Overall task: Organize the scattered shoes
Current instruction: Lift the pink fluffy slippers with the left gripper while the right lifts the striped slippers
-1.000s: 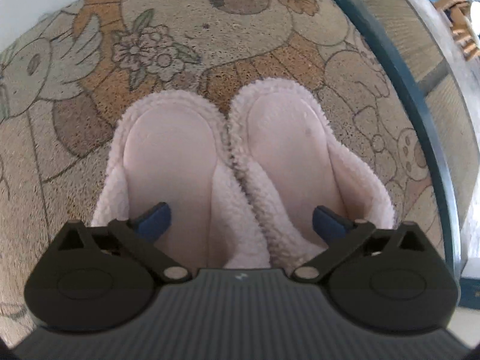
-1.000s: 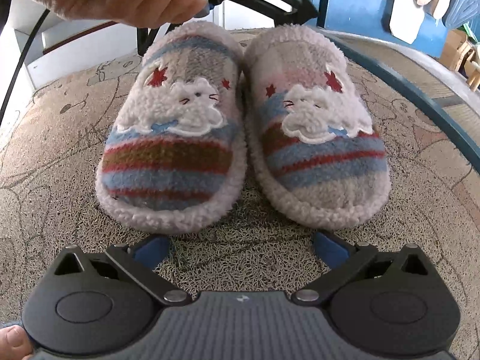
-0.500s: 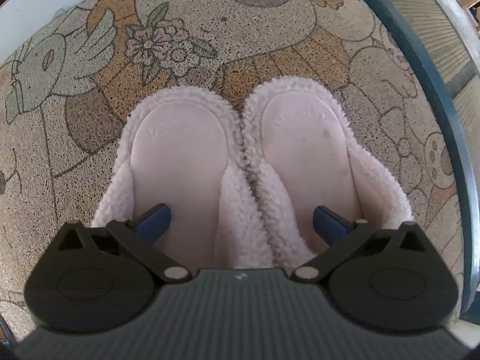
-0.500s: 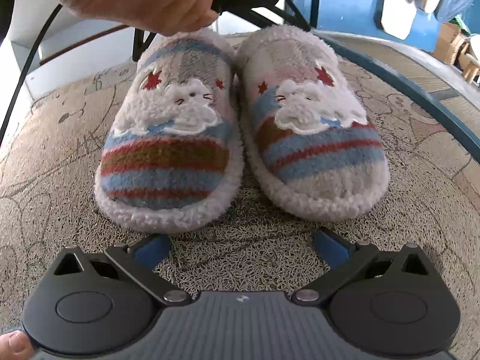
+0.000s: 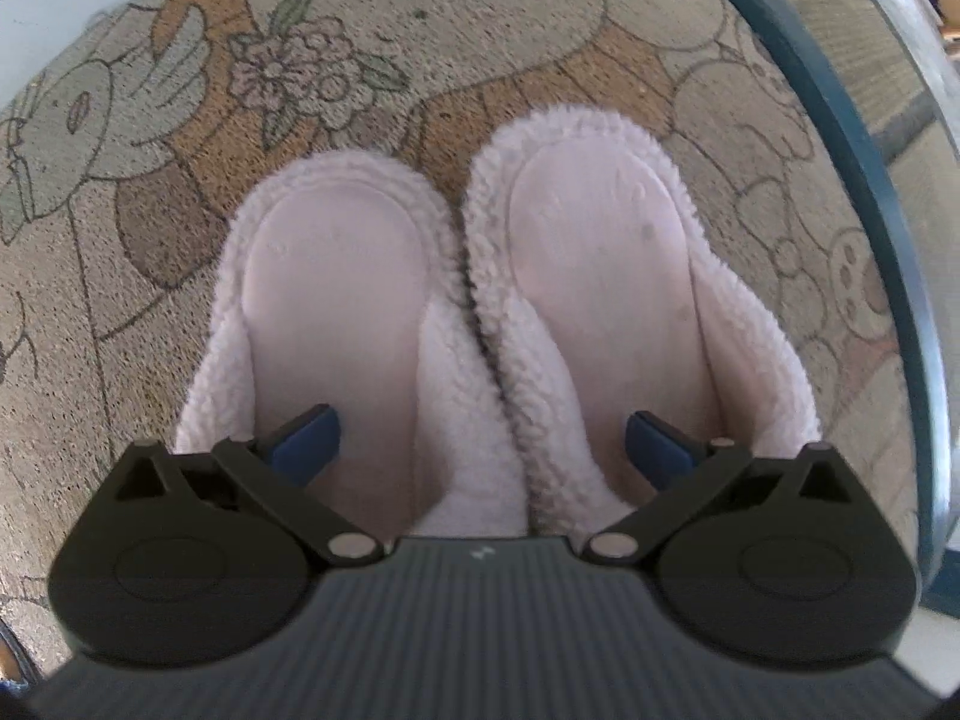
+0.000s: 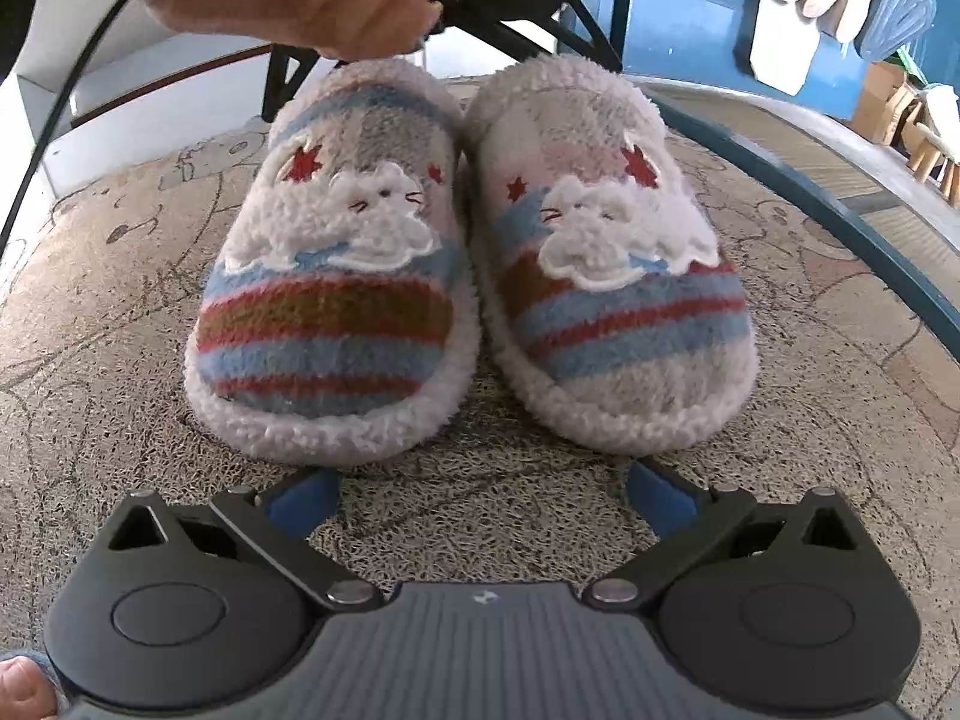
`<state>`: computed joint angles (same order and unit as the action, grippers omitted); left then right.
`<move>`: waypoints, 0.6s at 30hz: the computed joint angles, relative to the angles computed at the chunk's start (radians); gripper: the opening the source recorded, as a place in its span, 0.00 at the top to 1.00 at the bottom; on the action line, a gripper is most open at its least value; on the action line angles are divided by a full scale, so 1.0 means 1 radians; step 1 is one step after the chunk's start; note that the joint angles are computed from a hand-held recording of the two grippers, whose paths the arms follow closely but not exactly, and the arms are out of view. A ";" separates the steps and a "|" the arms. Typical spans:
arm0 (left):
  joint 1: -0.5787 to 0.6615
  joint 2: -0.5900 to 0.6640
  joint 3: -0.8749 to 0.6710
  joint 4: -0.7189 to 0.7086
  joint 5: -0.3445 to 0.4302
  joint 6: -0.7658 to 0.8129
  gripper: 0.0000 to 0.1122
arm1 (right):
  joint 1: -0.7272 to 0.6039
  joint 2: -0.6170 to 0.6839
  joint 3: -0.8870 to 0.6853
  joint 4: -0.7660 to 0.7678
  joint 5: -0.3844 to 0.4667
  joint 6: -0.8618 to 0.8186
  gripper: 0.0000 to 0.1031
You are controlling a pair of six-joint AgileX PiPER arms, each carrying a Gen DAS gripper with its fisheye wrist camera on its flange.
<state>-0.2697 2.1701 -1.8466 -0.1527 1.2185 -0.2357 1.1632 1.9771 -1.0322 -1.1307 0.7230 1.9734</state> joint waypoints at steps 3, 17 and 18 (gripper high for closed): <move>-0.009 -0.016 0.038 0.007 -0.042 -0.004 0.08 | -0.022 -0.010 -0.002 0.017 -0.014 -0.073 0.00; 0.004 -0.066 0.095 -0.019 -0.057 0.089 0.21 | 0.006 -0.001 -0.126 0.127 0.085 -0.283 0.00; 0.009 -0.057 0.086 -0.025 -0.048 0.092 0.21 | 0.002 0.000 -0.126 0.143 0.080 -0.290 0.00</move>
